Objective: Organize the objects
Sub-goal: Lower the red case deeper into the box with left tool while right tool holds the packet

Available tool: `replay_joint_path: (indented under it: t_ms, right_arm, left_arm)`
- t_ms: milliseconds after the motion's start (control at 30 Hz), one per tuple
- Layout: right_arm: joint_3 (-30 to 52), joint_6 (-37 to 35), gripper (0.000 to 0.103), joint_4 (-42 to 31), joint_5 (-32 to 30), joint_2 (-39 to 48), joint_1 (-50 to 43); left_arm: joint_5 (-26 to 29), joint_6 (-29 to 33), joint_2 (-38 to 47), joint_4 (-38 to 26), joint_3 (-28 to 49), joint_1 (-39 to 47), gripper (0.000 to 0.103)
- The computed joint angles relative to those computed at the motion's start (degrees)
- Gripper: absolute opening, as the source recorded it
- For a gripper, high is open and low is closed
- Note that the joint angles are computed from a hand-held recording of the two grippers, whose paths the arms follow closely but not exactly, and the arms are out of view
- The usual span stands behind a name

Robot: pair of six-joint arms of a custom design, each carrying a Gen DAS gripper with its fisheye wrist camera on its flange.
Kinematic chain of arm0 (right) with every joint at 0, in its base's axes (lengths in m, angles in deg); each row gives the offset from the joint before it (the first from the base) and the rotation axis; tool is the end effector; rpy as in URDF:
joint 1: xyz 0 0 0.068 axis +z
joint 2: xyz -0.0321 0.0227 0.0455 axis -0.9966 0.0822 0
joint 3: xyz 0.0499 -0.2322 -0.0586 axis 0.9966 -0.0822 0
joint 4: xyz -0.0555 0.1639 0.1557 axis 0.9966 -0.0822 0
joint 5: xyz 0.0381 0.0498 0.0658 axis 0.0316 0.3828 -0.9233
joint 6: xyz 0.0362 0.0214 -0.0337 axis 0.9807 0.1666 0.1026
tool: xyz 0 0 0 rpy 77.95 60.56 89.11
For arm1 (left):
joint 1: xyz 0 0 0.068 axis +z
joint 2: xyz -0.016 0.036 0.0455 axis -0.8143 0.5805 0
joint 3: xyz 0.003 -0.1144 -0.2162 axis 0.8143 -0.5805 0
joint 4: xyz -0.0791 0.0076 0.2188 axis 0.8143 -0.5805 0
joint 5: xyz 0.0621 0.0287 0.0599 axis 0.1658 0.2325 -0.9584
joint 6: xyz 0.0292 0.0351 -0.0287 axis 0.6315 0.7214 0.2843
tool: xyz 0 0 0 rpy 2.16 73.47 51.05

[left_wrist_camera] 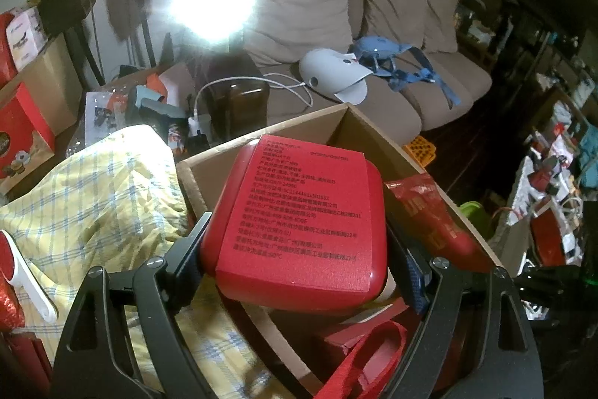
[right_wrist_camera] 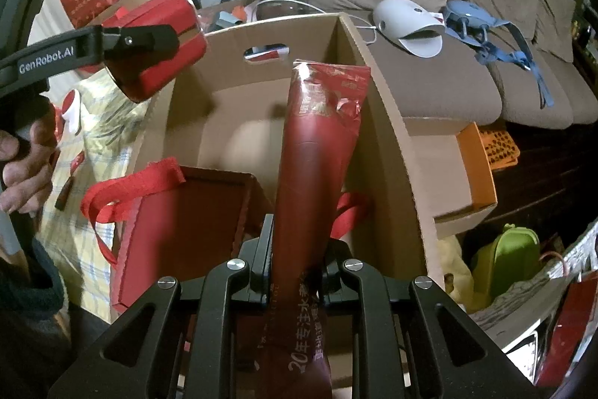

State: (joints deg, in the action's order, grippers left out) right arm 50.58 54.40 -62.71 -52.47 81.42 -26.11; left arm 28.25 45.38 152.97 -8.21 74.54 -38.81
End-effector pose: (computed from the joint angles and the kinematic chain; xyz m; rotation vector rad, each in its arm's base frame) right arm 0.1034 0.1470 0.2807 0.1388 2.6415 0.1302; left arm 0.2411 0.0472 0.3330 0.7541 2.4070 -0.4391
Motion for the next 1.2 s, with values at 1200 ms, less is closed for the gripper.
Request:
replay_joint_path:
  t_ms: [1200]
  right_arm:
    - [-2.56,-1.36,0.018,2.50,-4.22,0.78,-1.95]
  left_arm:
    - [-1.66,-1.38,0.86,1.50,-1.18,-0.38,0.083]
